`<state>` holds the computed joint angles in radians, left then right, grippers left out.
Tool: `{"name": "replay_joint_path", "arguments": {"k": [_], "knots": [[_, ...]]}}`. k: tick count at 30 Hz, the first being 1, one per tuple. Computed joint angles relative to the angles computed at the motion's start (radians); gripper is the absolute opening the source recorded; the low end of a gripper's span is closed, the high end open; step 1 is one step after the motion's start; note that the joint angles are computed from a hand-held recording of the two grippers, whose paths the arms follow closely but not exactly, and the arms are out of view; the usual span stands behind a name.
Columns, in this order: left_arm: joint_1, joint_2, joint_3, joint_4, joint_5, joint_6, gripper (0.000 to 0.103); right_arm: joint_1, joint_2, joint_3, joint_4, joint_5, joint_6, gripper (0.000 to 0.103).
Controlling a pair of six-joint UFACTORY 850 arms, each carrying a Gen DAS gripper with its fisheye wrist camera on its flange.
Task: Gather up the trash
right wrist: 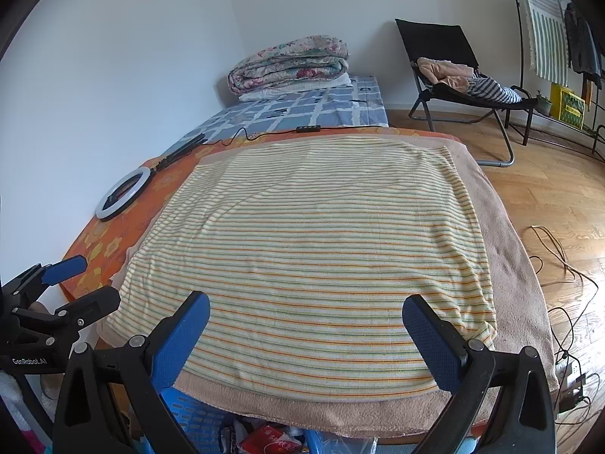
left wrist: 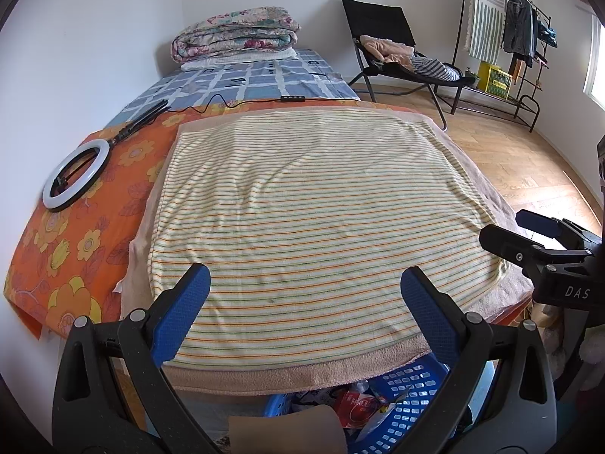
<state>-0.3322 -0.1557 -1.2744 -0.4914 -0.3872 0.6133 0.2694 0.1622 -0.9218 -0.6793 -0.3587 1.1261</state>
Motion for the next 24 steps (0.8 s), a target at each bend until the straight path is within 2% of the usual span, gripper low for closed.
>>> {"name": "replay_joint_path", "arguments": {"k": [24], "knots": [[0.009,0.001,0.013,-0.012,0.006,0.017,0.102,0.002,-0.001,0.000,0.010,-0.001,-0.004,0.103]]}}
